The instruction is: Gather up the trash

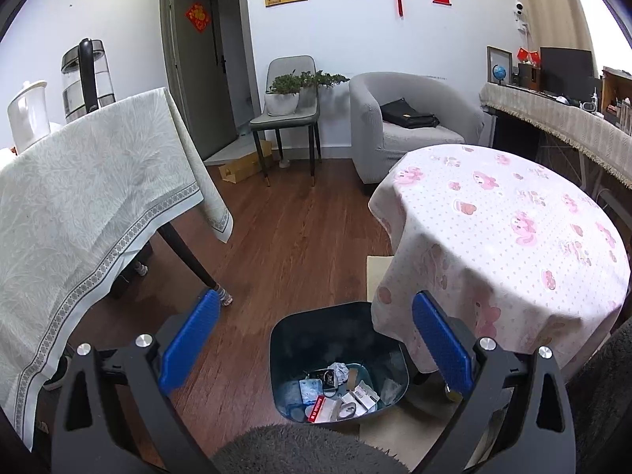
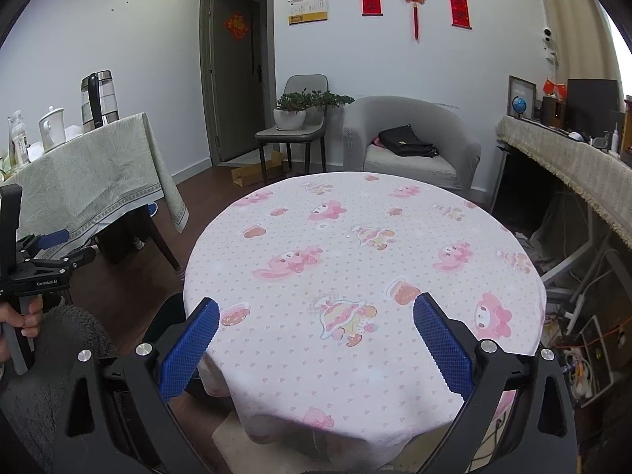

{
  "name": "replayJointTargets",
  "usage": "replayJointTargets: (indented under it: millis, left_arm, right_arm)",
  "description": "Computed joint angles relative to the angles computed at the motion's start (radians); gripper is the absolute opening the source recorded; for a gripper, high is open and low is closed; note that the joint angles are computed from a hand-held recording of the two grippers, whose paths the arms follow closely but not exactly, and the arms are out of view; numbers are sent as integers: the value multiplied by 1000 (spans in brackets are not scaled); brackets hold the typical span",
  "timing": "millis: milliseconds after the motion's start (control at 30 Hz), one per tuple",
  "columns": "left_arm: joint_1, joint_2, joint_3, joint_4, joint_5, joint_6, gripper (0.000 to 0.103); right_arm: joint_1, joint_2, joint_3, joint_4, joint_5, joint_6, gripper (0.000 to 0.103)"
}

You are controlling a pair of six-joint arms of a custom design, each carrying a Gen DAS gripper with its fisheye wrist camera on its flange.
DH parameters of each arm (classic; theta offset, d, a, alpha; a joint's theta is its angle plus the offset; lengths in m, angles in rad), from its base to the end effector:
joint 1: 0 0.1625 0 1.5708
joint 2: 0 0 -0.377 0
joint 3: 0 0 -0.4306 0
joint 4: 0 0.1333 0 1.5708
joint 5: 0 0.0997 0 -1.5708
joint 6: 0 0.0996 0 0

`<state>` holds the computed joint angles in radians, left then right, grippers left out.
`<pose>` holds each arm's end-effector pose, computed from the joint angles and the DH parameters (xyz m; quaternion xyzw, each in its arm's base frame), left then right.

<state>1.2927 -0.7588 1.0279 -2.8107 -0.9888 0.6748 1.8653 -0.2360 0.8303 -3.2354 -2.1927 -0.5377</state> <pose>-0.0425 -0.8340 0.3427 0.2696 0.8143 -0.3882 0.3369 0.3165 -0.7841 0.0582 0.1883 -0.8121 0.4500 0.3201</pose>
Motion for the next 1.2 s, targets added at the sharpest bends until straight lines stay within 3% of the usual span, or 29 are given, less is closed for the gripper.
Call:
replayJointTargets:
  millis: [400, 1200]
  left_arm:
    - [4, -1, -8, 14, -5, -31, 100]
    - [10, 2, -25, 56, -3, -79, 100]
  right_arm:
    - [-5, -21, 28, 4, 14, 38, 100]
    - [-5, -21, 27, 10, 9, 35, 100]
